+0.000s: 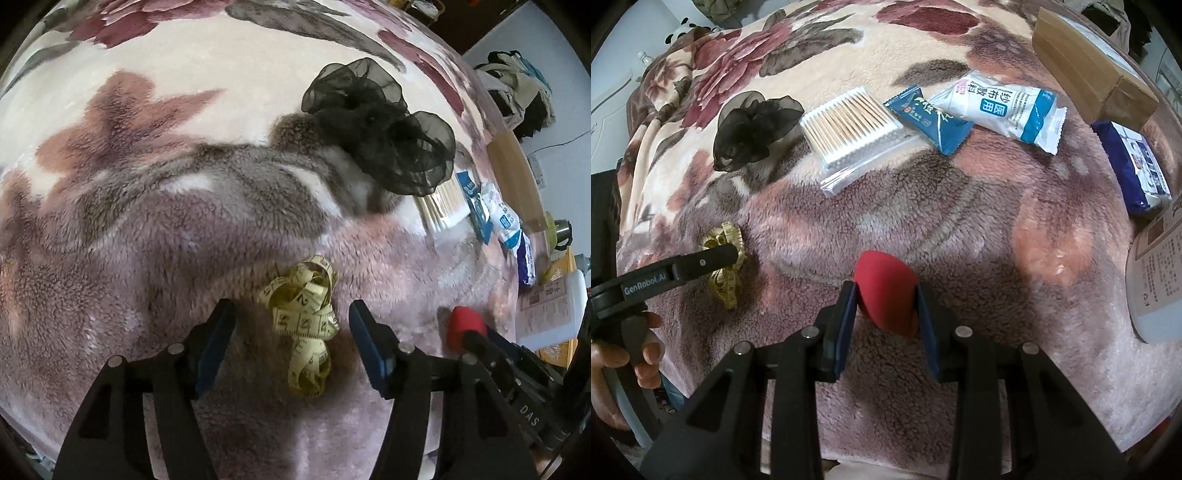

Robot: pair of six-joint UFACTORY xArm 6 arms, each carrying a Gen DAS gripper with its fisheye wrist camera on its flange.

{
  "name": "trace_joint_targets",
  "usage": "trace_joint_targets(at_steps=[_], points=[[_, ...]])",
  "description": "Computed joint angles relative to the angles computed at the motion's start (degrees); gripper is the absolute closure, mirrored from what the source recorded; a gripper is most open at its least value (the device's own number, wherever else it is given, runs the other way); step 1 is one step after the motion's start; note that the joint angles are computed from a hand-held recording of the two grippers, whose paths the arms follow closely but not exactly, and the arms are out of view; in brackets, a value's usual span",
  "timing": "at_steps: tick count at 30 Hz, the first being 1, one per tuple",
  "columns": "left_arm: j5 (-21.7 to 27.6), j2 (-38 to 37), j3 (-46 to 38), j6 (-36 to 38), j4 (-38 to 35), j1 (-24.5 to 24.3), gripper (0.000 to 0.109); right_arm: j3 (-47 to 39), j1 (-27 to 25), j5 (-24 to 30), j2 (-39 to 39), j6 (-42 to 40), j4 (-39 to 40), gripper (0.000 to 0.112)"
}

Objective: Organize soft objects
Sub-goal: 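Grasp the red sponge with the right tool while the left tool grasps the yellow tape measure, then lift the sponge and tape measure and carry both toward the orange basket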

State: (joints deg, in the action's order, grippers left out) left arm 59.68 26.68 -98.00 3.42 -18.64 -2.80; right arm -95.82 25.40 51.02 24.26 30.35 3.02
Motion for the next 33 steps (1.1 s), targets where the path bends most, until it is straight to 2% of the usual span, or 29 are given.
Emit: trace_joint_targets(at_steps=[4, 7, 8, 17, 33], points=[[-1.3, 0.7, -0.1, -0.9, 1.9, -1.6, 0.045, -0.4, 0.0, -0.5, 0.8, 0.7, -0.2, 0.078], [-2.4, 0.5, 0.7, -0.2, 4.5, -2.2, 0.072, -0.8, -0.1, -0.5, 1.4, 1.5, -0.5, 0.078], [-2.9, 0.2, 1.2, 0.3, 4.3, -2.1, 0.084, -0.9, -0.1, -0.6, 1.6, 1.7, -0.5, 0.078], [-4.2, -4.0, 4.6, 3.3, 3.2, -1.8, 0.085, 0.9, 0.0, -1.9, -0.3, -0.2, 1.0, 0.079], [-2.7, -9.8, 8.6, 5.7, 3.1, -2.7, 0.085, 4.0, 1.2, -2.4, -5.2, -0.3, 0.8, 0.079]])
